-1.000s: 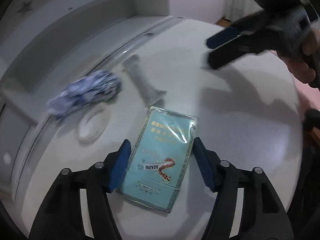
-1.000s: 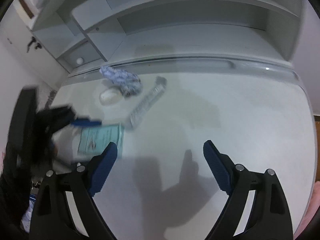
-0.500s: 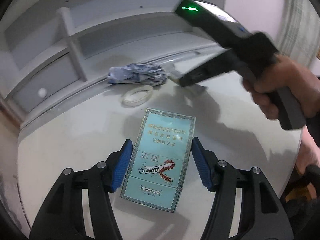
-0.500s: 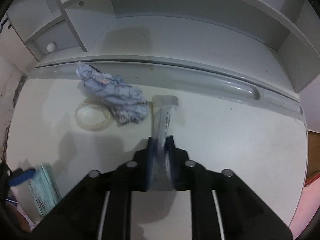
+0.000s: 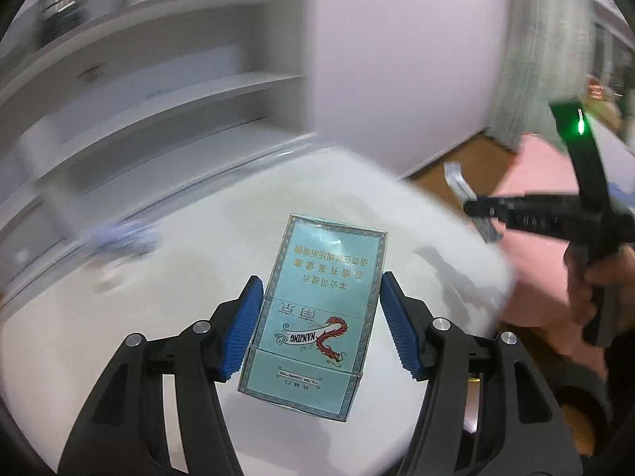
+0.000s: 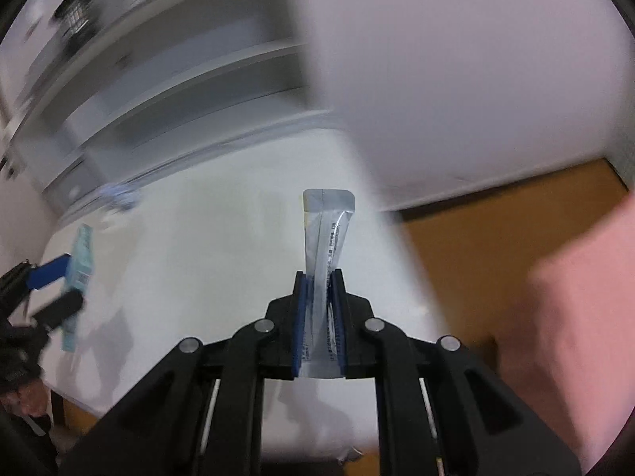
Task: Collect trash
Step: 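Carry the cigarette pack and tube over the bin and open both tools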
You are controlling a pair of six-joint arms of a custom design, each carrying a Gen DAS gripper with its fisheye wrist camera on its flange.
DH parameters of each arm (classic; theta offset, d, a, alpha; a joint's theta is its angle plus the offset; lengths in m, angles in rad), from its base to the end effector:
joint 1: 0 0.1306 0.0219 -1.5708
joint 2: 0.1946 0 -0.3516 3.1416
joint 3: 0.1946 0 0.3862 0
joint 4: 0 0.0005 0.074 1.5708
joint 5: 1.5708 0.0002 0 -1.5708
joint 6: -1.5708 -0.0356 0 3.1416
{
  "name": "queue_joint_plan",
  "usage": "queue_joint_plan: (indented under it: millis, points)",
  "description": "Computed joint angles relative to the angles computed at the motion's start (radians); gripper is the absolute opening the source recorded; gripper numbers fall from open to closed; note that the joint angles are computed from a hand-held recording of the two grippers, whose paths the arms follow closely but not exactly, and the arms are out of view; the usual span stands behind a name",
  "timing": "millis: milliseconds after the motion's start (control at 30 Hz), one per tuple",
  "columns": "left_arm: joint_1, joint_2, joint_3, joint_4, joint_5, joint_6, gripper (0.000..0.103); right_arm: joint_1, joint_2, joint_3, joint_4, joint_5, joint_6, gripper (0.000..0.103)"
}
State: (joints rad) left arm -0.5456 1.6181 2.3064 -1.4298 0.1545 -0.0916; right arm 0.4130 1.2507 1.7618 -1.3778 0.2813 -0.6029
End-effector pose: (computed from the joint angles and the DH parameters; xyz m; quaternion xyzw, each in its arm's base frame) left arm 0.4113 -0.2567 0.6434 0.3154 0.8569 -0.1592 0.3755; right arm 0.3565 0.1449 0.5857 0.1362 0.9206 0.0511 0.3623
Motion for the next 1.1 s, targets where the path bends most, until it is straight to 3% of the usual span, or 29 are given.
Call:
queue_joint_plan:
  millis: [67, 167, 267, 433, 567, 667, 733, 867, 1000, 1100]
  points:
    - [-0.097, 0.007, -0.009, 0.058, -0.006, 0.018, 0.059, -0.064, -0.151, -0.152, -0.012, 0.025, -0.042, 0.013]
    - [-0.206, 0.055, 0.04, 0.063, 0.017, 0.045, 0.059, -0.179, -0.345, -0.345, -0.038, 0.024, -0.088, 0.013]
    - [-0.319, 0.111, 0.082, 0.089, 0.015, 0.041, 0.059, -0.348, -0.518, -0.518, -0.049, -0.04, -0.084, 0.013]
    - [-0.447, 0.211, 0.123, 0.139, 0.018, 0.045, 0.059, -0.59, -0.682, -0.731, -0.045, -0.173, -0.022, 0.013]
    - [-0.49, 0.267, 0.087, 0.183, 0.018, 0.049, 0.059, -0.75, -0.754, -0.868, -0.022, -0.296, 0.049, 0.013]
    - [-0.5, 0.337, 0.08, 0.179, 0.029, 0.063, 0.059, -0.771, -0.774, -0.949, 0.006, -0.317, 0.055, 0.013]
    - [-0.515, 0.364, 0.033, 0.199, -0.003, 0.059, 0.059, -0.796, -0.787, -0.994, 0.009, -0.34, 0.069, 0.013]
    - [-0.515, 0.463, 0.026, 0.157, 0.014, 0.123, 0.059, -0.787, -0.785, -1.054, 0.015, -0.393, 0.048, 0.013]
    - [-0.513, 0.515, 0.005, 0.143, -0.008, 0.179, 0.059, -0.758, -0.776, -1.1, 0.014, -0.414, 0.023, 0.013]
    - [-0.516, 0.511, -0.048, 0.154, -0.02, 0.18, 0.059, -0.733, -0.769, -1.116, 0.022, -0.416, 0.019, 0.013]
